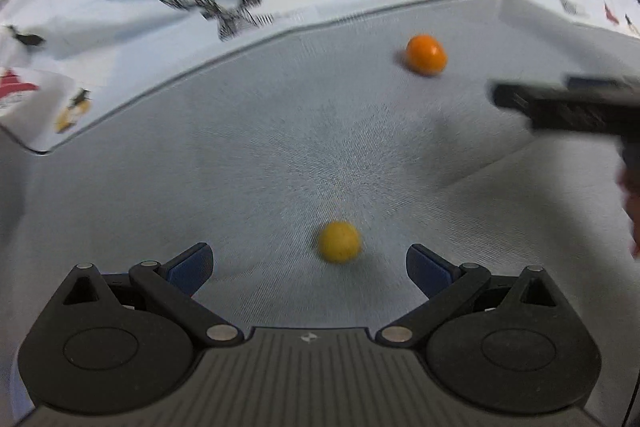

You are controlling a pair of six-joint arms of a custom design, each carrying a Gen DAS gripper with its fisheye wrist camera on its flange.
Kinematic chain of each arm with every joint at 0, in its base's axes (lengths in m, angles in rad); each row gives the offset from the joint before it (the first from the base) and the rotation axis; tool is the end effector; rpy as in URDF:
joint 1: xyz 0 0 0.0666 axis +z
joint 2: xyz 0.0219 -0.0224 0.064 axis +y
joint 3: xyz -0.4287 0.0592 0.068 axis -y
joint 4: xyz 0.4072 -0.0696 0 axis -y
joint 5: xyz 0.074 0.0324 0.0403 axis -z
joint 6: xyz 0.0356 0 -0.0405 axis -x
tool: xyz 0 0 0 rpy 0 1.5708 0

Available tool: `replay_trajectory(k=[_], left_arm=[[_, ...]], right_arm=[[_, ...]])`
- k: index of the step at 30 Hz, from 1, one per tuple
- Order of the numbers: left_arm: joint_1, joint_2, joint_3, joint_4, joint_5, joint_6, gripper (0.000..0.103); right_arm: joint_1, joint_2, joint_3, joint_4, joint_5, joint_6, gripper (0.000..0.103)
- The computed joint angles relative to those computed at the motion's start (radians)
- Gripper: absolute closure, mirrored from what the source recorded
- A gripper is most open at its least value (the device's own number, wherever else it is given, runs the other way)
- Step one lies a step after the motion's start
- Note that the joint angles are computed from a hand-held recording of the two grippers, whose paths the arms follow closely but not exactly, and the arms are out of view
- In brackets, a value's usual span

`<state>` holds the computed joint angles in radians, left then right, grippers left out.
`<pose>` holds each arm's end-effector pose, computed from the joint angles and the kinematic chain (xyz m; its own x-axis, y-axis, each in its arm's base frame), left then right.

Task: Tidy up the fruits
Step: 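Grasp the yellow fruit with the left tool while the right tool grasps the mandarin, then carry the held yellow fruit and mandarin toward the blue plate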

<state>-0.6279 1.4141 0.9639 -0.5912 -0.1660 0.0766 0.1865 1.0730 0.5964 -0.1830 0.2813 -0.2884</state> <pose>0.3623 -0.2562 0.2932 -0.7356 0.4407 -0.5144 0.4569 0.8835 0.1036 0.3204 0.0500 0.2865 -0.5667 0.1711 -0.8060 0.2072 0.9764 0.0617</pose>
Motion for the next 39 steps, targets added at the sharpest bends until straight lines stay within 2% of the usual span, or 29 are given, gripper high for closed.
replay_trajectory(k=[4, 5, 6, 8, 10, 11, 12, 13, 14, 17, 20, 22, 25, 28, 31, 34, 37, 39], left_arm=[[0.016, 0.070, 0.013, 0.029, 0.041, -0.031, 0.000], [0.022, 0.067, -0.003, 0.067, 0.059, -0.020, 0.000], [0.026, 0.068, -0.008, 0.081, 0.069, -0.004, 0.000], [0.025, 0.069, -0.013, 0.098, 0.074, 0.006, 0.001], [0.027, 0.051, -0.031, 0.123, 0.111, -0.019, 0.016], [0.027, 0.035, -0.039, 0.127, 0.139, -0.033, 0.049], [0.024, 0.028, -0.035, 0.111, 0.151, -0.043, 0.076], [0.020, 0.025, -0.027, 0.087, 0.158, -0.043, 0.076], [0.015, 0.018, -0.031, 0.093, 0.147, -0.032, 0.076], [0.000, -0.001, -0.033, 0.081, 0.119, -0.041, 0.076], [-0.007, -0.051, -0.035, 0.046, 0.109, -0.029, 0.076], [-0.014, -0.110, -0.041, 0.013, 0.099, -0.017, 0.076], [-0.026, -0.217, -0.046, -0.077, 0.083, 0.011, 0.076], [-0.038, -0.352, -0.064, -0.186, 0.074, 0.044, 0.076], [-0.047, -0.490, -0.079, -0.303, 0.058, 0.075, 0.076], [-0.064, -0.618, -0.087, -0.422, 0.021, 0.113, 0.076], [-0.084, -0.744, -0.089, -0.557, -0.019, 0.167, 0.076], [-0.099, -0.817, -0.084, -0.642, -0.043, 0.205, 0.076]], right_arm=[[-0.026, 0.219, 0.086, 0.129, -0.051, 0.037, 0.001], [-0.029, 0.257, 0.101, 0.149, -0.056, 0.043, 0.001], [-0.030, 0.299, 0.119, 0.165, -0.052, 0.049, 0.000], [-0.010, 0.343, 0.107, 0.276, 0.019, 0.105, 0.001], [-0.012, 0.358, 0.095, 0.331, 0.009, 0.126, 0.001], [-0.015, 0.356, 0.090, 0.339, 0.003, 0.126, 0.010], [-0.015, 0.350, 0.080, 0.356, 0.001, 0.132, 0.020], [-0.016, 0.339, 0.070, 0.369, -0.018, 0.147, 0.047], [-0.014, 0.327, 0.069, 0.356, -0.023, 0.160, 0.069], [-0.014, 0.296, 0.084, 0.268, -0.024, 0.145, 0.069], [-0.013, 0.232, 0.081, 0.174, -0.009, 0.082, 0.069], [0.000, 0.150, 0.063, 0.106, 0.003, 0.019, 0.069], [0.048, -0.009, 0.023, 0.009, 0.038, -0.035, 0.069], [0.149, -0.193, 0.001, -0.158, 0.111, -0.116, 0.069], [0.337, -0.351, 0.005, -0.355, 0.231, -0.250, 0.069], [0.603, -0.436, 0.035, -0.554, 0.391, -0.441, 0.069], [0.910, -0.424, 0.088, -0.758, 0.552, -0.704, 0.069], [1.085, -0.378, 0.131, -0.884, 0.625, -0.881, 0.069]])
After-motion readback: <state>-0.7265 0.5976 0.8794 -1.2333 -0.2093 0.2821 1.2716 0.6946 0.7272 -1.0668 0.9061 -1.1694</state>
